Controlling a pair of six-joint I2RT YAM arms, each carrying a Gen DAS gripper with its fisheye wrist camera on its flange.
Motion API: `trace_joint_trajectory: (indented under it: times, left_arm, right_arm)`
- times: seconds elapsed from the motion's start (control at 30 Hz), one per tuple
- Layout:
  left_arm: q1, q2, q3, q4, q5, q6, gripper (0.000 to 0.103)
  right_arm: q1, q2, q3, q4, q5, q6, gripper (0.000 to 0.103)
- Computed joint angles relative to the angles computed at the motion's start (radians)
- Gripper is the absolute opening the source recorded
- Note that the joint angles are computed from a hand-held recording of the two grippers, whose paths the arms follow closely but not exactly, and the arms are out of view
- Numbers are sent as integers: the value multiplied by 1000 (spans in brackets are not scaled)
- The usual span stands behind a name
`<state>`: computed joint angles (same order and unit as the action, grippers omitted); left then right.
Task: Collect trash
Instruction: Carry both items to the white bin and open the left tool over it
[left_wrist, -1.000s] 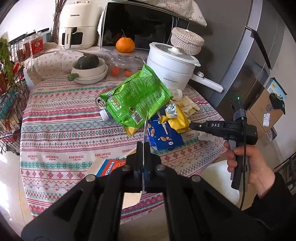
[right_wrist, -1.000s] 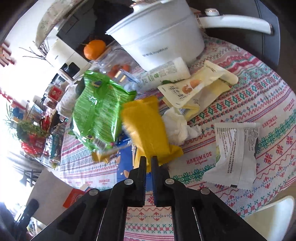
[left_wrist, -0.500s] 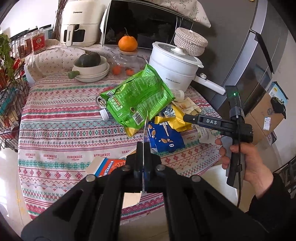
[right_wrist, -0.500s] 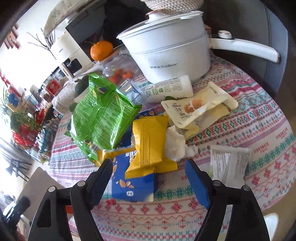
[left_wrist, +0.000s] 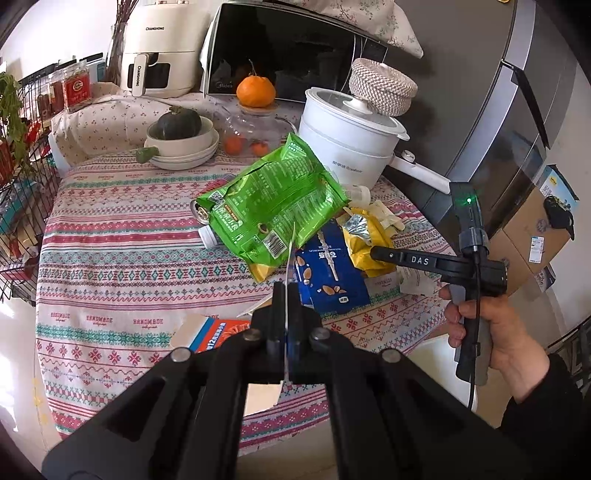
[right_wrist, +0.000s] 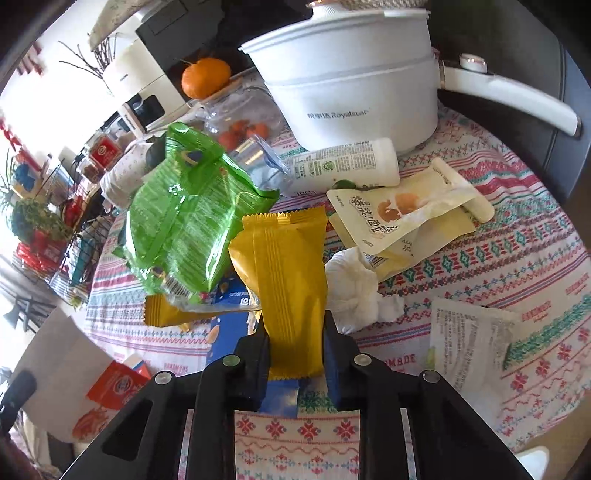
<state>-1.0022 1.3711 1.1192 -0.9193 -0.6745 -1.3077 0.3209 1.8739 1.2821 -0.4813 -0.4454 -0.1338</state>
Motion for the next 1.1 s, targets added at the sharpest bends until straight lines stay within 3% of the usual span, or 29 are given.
trace_joint_trajectory:
  times: [0.3, 0.6, 0.8, 1.1]
  left_arm:
    - [-77, 28, 69, -12, -52, -3, 1]
    - [-157, 115, 174, 79, -54, 90, 1]
    - [-171, 201, 215, 264, 18, 233, 1]
    - [-167, 378, 331, 461, 203, 373, 1]
  right_arm:
    - [-110, -190, -68, -176, -69, -116, 24]
    - [-325, -368, -119, -398, -143, -350, 24]
    - [-500, -404, -120, -518, -192, -538, 24]
    - [-751, -286, -90, -581, -159, -765, 24]
